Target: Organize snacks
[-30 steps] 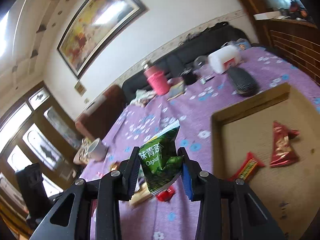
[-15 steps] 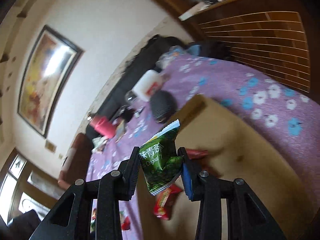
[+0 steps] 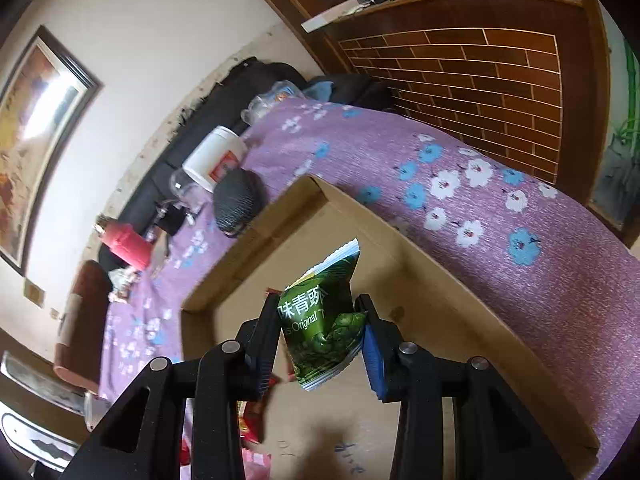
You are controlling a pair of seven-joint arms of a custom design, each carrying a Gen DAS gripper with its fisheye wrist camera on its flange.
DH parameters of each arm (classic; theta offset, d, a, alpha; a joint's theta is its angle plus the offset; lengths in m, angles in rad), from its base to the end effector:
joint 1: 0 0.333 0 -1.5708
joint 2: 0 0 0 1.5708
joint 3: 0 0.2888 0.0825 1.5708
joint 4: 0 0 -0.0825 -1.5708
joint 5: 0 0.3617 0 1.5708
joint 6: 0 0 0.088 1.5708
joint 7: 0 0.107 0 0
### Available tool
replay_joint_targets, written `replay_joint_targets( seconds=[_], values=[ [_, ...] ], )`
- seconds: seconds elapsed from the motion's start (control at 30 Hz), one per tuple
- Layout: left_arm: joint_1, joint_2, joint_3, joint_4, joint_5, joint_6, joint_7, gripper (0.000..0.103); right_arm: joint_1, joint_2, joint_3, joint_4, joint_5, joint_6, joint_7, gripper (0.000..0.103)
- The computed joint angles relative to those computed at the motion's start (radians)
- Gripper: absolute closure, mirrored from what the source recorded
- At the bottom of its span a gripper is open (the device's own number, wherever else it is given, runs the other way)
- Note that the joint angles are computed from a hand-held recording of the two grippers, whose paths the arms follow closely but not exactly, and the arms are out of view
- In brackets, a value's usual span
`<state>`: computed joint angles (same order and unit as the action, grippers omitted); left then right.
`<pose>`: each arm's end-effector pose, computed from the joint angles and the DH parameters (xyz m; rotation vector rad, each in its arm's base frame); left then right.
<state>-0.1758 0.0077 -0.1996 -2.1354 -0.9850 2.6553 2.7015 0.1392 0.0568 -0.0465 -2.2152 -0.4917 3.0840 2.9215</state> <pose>0.5257 -0.1821 0.4341 -1.1260 2.5172 -1.1456 0.5543 0.0906 0.4291 -0.9069 2.1655 -0.3433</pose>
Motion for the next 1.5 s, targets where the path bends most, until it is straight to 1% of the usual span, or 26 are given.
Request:
replay_joint_targets(
  seconds=[0.1,0.17,0.37,0.97,1.37,1.5],
  values=[
    [-0.001,0.003,0.0,-0.002,0.014,-0.007,-0.009,0.08,-0.006,0.013,0.024,0.013,0.094,-0.044,-0.084,0.063],
    [-0.001,0.005,-0.001,0.0,0.023,-0.009,-0.018,0.08,-0.007,0.017,0.029,0.012,0.132,-0.052,-0.119,0.063],
    [0.003,0.022,-0.002,0.013,0.051,-0.019,-0.048,0.08,0.004,0.022,0.025,0.02,0.15,-0.065,-0.146,0.063],
    [0.011,0.033,-0.009,0.018,0.075,-0.014,-0.073,0.08,0.02,0.026,0.02,0.036,0.123,-0.089,-0.125,0.061],
    [0.012,0.034,-0.009,0.018,0.078,-0.016,-0.076,0.08,0.022,0.019,0.015,0.038,0.073,-0.1,-0.078,0.059],
    [0.012,0.034,-0.009,0.018,0.075,-0.014,-0.075,0.08,0.025,0.01,0.007,0.033,0.016,-0.098,-0.027,0.058]
  ],
)
